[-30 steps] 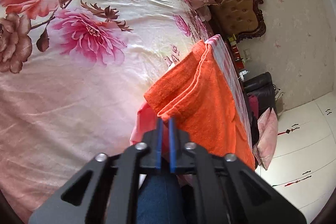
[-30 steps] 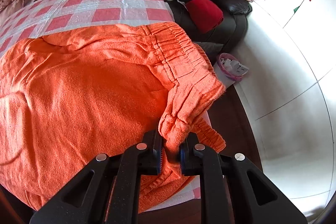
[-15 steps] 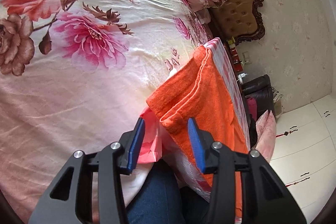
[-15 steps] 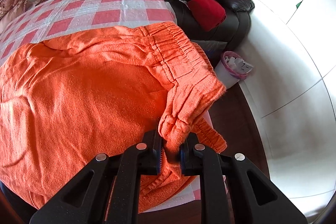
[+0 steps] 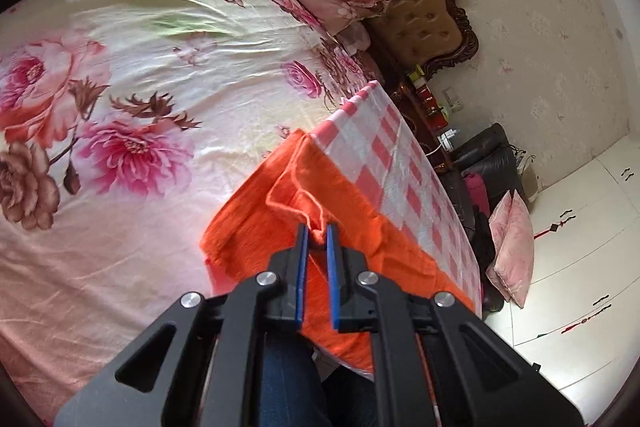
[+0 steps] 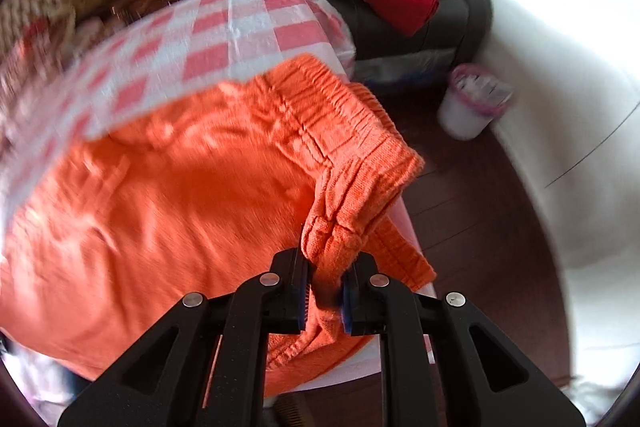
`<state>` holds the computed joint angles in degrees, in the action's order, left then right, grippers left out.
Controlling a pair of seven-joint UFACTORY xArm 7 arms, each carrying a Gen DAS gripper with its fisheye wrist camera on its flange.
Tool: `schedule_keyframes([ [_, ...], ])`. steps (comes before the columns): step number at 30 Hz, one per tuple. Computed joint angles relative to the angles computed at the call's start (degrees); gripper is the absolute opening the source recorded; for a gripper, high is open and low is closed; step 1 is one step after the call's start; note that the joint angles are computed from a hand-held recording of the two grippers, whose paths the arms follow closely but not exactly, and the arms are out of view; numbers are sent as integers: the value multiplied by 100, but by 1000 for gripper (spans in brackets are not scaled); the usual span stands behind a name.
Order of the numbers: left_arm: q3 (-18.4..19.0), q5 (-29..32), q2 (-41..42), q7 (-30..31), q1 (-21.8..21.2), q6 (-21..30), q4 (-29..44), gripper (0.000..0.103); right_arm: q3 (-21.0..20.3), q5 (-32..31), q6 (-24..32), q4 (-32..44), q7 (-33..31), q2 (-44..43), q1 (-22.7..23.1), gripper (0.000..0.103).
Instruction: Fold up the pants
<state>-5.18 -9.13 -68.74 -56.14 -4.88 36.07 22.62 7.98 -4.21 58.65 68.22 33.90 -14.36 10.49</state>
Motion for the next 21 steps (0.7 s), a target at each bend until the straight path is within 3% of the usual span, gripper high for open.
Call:
schedule_keyframes([
  [2, 583, -65, 1146, 526, -234, 44, 762, 8, -229, 572, 14, 326, -219, 199, 0, 13],
  [3, 689, -71, 1535, 665, -214, 185, 1172, 8, -310, 849, -25, 499, -291, 265, -9, 13],
  [7, 94, 657, 1792, 987, 365, 685, 2265, 8, -204, 913, -599, 418, -187, -169, -47, 12],
  [9, 6, 620, 1281, 771, 475, 968, 1826, 8, -22, 586, -489, 189, -34, -285, -63, 12],
  [12, 145, 257, 449, 452, 386, 1414, 684, 8, 36, 572, -190, -293, 63, -287, 20, 12],
  [15, 150, 136, -171, 270, 412, 1395, -88, 8, 197, 177, -28, -511, 145, -317, 74, 12],
  [18, 266, 78, -129, 306, 394, 1247, -193, 8, 260, -98, 99, -331, 141, -251, 132, 12],
  [21, -5, 371, -156, 381, 540, 1160, 312, 8, 264, -171, -1, -134, 185, -349, 167, 12],
])
